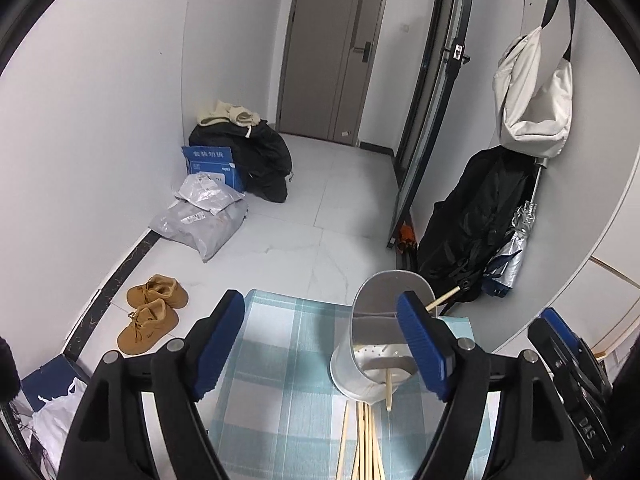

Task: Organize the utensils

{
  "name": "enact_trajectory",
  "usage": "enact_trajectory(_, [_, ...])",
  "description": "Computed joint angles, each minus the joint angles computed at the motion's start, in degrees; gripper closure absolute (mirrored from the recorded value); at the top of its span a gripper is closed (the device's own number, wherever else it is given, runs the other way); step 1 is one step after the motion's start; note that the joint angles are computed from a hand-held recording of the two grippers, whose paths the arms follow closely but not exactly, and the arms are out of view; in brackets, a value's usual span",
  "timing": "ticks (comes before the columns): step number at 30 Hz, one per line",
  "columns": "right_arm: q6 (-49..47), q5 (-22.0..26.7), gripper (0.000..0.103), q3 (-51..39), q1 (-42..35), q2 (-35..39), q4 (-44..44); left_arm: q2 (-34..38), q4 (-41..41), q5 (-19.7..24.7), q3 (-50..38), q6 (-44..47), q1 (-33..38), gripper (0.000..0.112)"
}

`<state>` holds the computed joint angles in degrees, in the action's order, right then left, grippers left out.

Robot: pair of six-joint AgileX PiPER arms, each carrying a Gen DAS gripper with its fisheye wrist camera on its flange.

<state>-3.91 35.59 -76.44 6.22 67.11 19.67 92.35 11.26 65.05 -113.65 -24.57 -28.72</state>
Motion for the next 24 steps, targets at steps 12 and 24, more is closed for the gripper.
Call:
enact_trajectory(12, [19.33,0.62,0.025,8.03,11.67,-11.49,-20.48,-11.53,6.33,-7.90,17.38,-6.56,-4.63,0.027])
enact_trajectory(24, [48.42,5.76,0.009,18.46,27.41,-17.13,-50.36,-16.35,6.59,-12.79,31.66,-8.98,-6.63,0.021])
